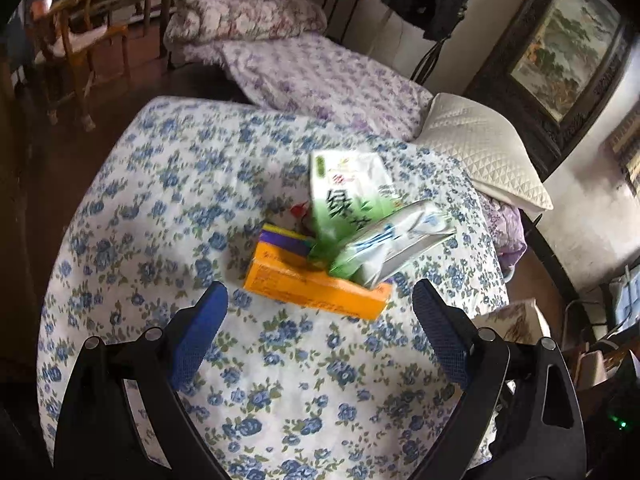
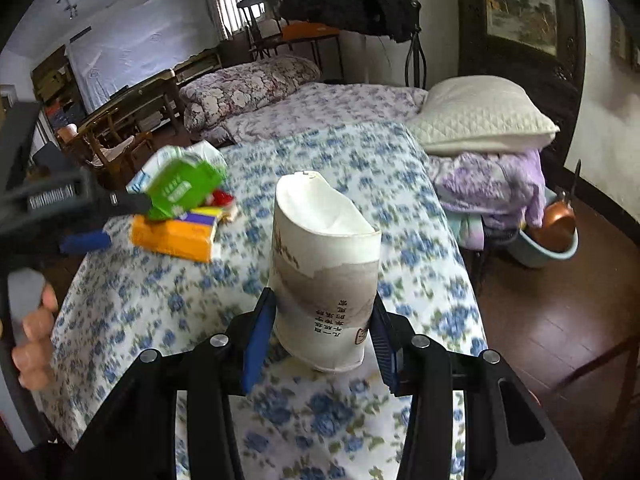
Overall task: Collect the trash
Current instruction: 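Grasp the white paper cup with the right gripper while the left gripper grasps the green tea carton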
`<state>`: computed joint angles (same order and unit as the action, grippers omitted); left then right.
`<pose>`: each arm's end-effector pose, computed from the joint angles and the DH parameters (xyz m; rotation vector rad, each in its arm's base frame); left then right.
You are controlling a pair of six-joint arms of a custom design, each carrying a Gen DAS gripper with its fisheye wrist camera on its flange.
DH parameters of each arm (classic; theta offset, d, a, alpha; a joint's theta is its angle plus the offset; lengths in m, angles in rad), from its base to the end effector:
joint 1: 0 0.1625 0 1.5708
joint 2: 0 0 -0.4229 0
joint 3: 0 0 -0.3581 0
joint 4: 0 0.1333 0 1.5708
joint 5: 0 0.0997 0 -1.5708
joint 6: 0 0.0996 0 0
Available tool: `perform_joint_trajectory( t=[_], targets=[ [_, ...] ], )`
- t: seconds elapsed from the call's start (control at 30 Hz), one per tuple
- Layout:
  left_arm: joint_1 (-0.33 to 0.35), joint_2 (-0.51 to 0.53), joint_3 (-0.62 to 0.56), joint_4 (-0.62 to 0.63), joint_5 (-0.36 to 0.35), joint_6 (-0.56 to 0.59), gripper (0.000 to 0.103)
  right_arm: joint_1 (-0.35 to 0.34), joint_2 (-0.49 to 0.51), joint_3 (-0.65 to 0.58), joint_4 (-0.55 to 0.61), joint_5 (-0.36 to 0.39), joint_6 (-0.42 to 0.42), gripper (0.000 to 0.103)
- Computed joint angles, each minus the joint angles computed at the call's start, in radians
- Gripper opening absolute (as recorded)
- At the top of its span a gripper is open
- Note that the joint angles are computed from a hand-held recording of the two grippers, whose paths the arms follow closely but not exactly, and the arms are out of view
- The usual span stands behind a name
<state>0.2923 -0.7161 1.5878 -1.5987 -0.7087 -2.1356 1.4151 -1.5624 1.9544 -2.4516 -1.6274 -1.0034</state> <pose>-0.4830 -0.3635 0.0484 -0.4970 2.1718 -1.1272 0.0534 -0.4833 0.4076 1.1247 -2.5403 0.5366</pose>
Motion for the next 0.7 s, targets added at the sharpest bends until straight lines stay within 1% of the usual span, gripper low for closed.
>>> perform_joint_trajectory(
  t=[0.07, 0.13, 0.2, 0.23, 0.3, 0.33, 0.37, 0.4, 0.43, 0.47, 0.53, 0.63, 0.7],
  targets=[
    [0.005, 0.019, -0.034, 0.047, 0.017, 0.009, 0.09, -0.007, 0.003, -0.013, 0.02, 0.02, 0.014, 0.046],
    [0.004, 0.034, -0.062, 0.09, 0.05, 0.015, 0.09, -0.019, -0.002, -0.013, 0.028, 0.035, 0.01, 0.046],
    [0.007, 0.067, -0.123, 0.205, 0.086, 0.01, 0.089, -0.024, -0.003, -0.014, 0.035, 0.042, 0.008, 0.046],
    [0.009, 0.075, -0.136, 0.227, 0.094, 0.025, 0.088, -0.026, -0.002, -0.015, 0.039, 0.045, 0.006, 0.046],
    [0.021, 0.1, -0.174, 0.262, 0.107, 0.088, 0.079, -0.031, -0.001, -0.021, 0.051, 0.051, 0.003, 0.046],
    [0.029, 0.113, -0.19, 0.264, 0.109, 0.13, 0.068, -0.031, 0.0, -0.024, 0.056, 0.053, 0.006, 0.046],
    [0.037, 0.121, -0.195, 0.25, 0.111, 0.175, 0.061, -0.033, 0.002, -0.029, 0.065, 0.056, 0.009, 0.046],
    [0.043, 0.128, -0.2, 0.242, 0.111, 0.202, 0.06, -0.034, 0.003, -0.031, 0.07, 0.058, 0.01, 0.046],
    [0.049, 0.137, -0.208, 0.244, 0.114, 0.22, 0.05, -0.035, 0.001, -0.028, 0.07, 0.06, 0.008, 0.046],
    [0.054, 0.143, -0.209, 0.237, 0.121, 0.24, 0.036, -0.037, 0.0, -0.027, 0.069, 0.062, 0.004, 0.047],
    [0.058, 0.152, -0.208, 0.221, 0.136, 0.27, 0.028, -0.037, -0.001, -0.026, 0.07, 0.063, 0.001, 0.047],
    [0.055, 0.168, -0.237, 0.273, 0.129, 0.255, 0.028, -0.041, -0.002, -0.028, 0.078, 0.069, -0.001, 0.047],
    [0.037, 0.157, -0.23, 0.282, 0.147, 0.224, 0.028, -0.042, -0.005, -0.031, 0.08, 0.072, 0.0, 0.047]
  ],
)
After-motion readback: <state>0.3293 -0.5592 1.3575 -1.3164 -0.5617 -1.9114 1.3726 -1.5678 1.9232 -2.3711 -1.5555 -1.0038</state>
